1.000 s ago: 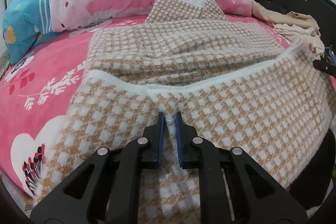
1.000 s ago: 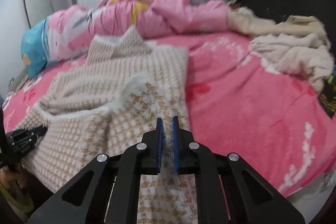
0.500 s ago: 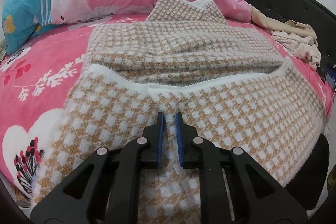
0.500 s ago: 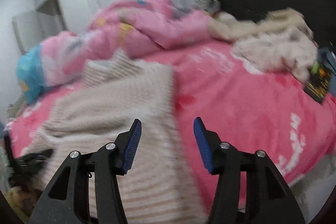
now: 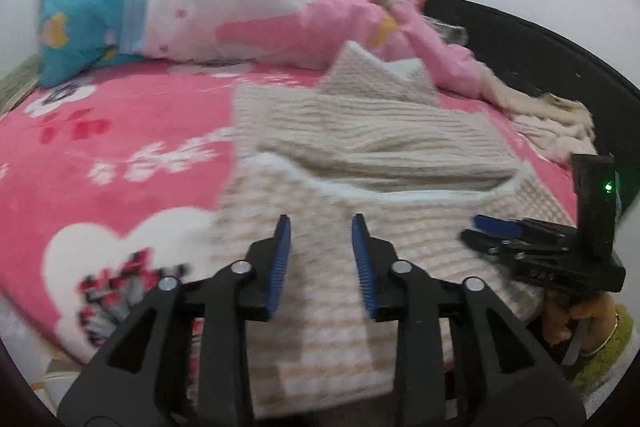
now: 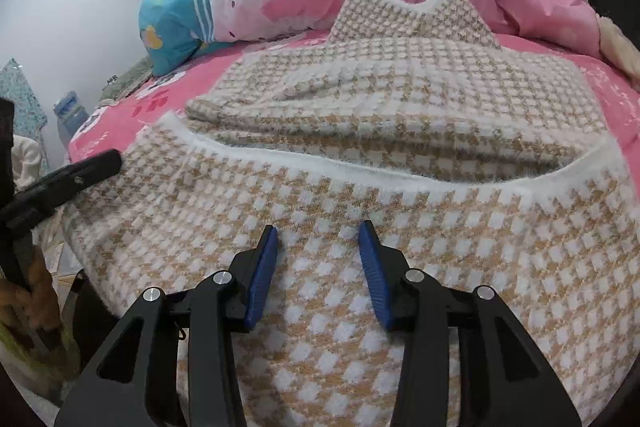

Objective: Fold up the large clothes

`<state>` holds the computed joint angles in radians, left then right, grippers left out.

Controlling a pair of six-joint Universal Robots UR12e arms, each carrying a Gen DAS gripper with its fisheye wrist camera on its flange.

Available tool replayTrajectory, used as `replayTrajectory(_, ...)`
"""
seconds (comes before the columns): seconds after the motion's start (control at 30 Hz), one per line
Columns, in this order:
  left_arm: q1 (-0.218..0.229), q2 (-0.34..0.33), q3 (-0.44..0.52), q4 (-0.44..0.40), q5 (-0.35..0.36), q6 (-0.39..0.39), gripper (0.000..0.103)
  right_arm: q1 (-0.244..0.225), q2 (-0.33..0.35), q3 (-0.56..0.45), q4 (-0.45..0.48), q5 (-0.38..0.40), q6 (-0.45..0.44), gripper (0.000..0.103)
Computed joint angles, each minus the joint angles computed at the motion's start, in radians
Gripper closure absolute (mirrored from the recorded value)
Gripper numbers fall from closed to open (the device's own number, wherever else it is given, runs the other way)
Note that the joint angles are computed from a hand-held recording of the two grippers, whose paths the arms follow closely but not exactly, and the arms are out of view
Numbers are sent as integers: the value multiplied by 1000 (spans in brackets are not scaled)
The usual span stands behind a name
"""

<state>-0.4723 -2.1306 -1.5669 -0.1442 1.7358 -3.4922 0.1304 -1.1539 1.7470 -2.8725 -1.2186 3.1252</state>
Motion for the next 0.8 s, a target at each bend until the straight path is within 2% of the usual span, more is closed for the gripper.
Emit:
replayTrajectory(0.07,6,-2,14,-130,26,-25,74,1,4,-7,3,-5,-2,62)
replayTrajectory(0.1,14,-9,12,-161,16,-37,79,5,3,-4,-1,-10,-4,62)
replayTrajectory(0.13,24,-9,-4,-150,-17,-61,79,5,3,-3,-4,-12,-6,62)
replayTrajectory(0.17,30,-3,-27,-98,-38,-78,80,4,3,2,-11,-11,-6,62)
replayTrajectory(0.33,20,11,-23,-96,6,-90,84,-4,0,7,-6,17,3,62)
replayTrajectory(0.4,9,6,-3,-52,45,-51,84,-4,2,7,-10,19,8,62)
replayTrajectory(0.47,4,-11,44,-49,43,-12,83,-2,2,8,-16,14,10,62)
replayTrajectory(0.5,1,-27,78,-61,41,15,80,-3,4,5,-15,14,11,62)
replayTrajectory(0.6,-11,-77,171,-177,93,50,75,-4,4,4,-13,18,16,62)
replayTrajectory(0.63,-6,-98,201,-264,111,31,75,-4,4,4,-12,21,17,62)
replayTrajectory(0.67,7,-107,208,-314,87,7,76,-5,5,3,-10,24,17,62)
replayTrajectory(0.7,26,-111,202,-323,21,-45,77,-5,5,2,-7,24,18,62)
replayTrajectory(0.73,32,-107,192,-294,-3,-69,77,-3,5,1,-7,19,15,62)
replayTrajectory(0.8,29,-93,188,-285,6,-81,77,-4,5,1,-8,22,14,62)
